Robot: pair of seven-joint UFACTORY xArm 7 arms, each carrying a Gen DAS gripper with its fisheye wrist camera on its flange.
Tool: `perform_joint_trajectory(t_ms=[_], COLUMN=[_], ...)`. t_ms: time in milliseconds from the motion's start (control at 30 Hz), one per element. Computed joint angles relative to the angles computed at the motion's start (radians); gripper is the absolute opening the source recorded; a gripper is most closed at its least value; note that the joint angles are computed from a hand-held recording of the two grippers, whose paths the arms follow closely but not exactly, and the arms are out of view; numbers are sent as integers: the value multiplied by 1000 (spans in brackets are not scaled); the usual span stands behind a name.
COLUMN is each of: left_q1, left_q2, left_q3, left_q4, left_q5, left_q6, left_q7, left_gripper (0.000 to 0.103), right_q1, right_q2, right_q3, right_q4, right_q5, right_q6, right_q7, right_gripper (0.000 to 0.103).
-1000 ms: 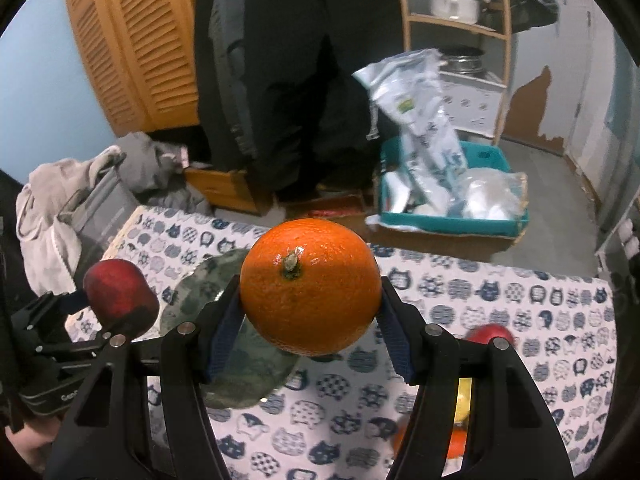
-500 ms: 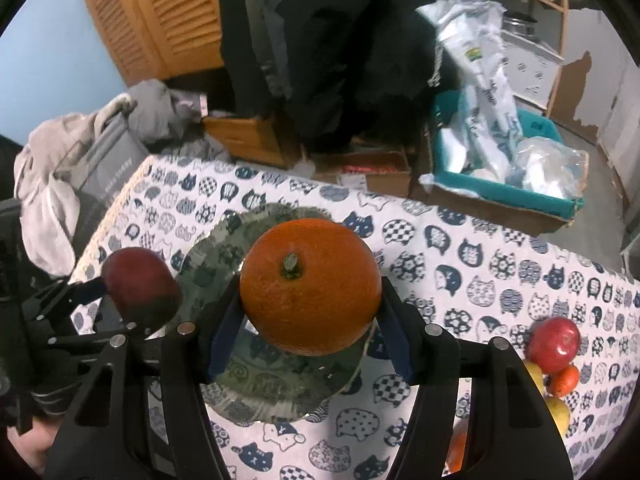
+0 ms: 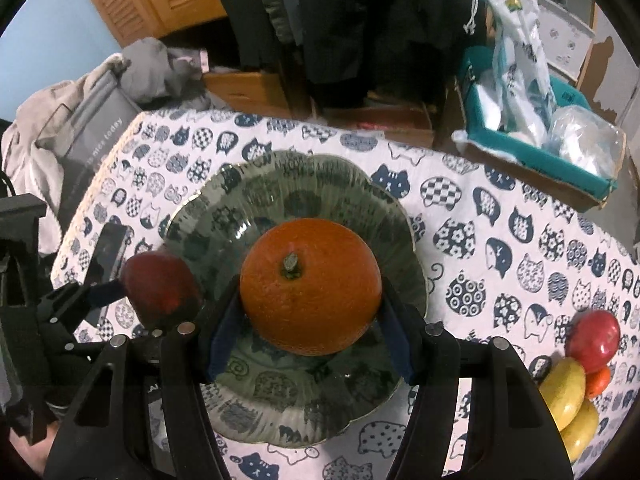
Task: Organize fruits
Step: 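Carry the apple over the green bowl with the left gripper while the right gripper carries the orange there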
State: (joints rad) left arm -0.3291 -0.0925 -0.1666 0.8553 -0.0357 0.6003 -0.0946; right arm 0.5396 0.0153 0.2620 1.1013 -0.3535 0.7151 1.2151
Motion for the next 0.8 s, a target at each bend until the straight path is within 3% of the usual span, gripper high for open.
perform_joint_trajectory(t_ms=[367, 467, 800], left_q1=[-3, -10, -4], left_q2=[30, 23, 4], left_q3=[-9, -2, 0], left_q4=[4, 2, 11], left_q5=[83, 17, 27], left_q6=[-19, -40, -4], left_q7=[-33, 14, -2], left_gripper=[77, 76, 77], right_q1=[-1, -2, -6], right_q2=[16, 15, 19], right_q3=[-8, -9, -8], right_q4=[-21, -26, -29], right_q5=[37, 42, 72], right_q6=[-32, -36, -45], right_q7=[-19, -19, -44], right_gripper=[64, 64, 64])
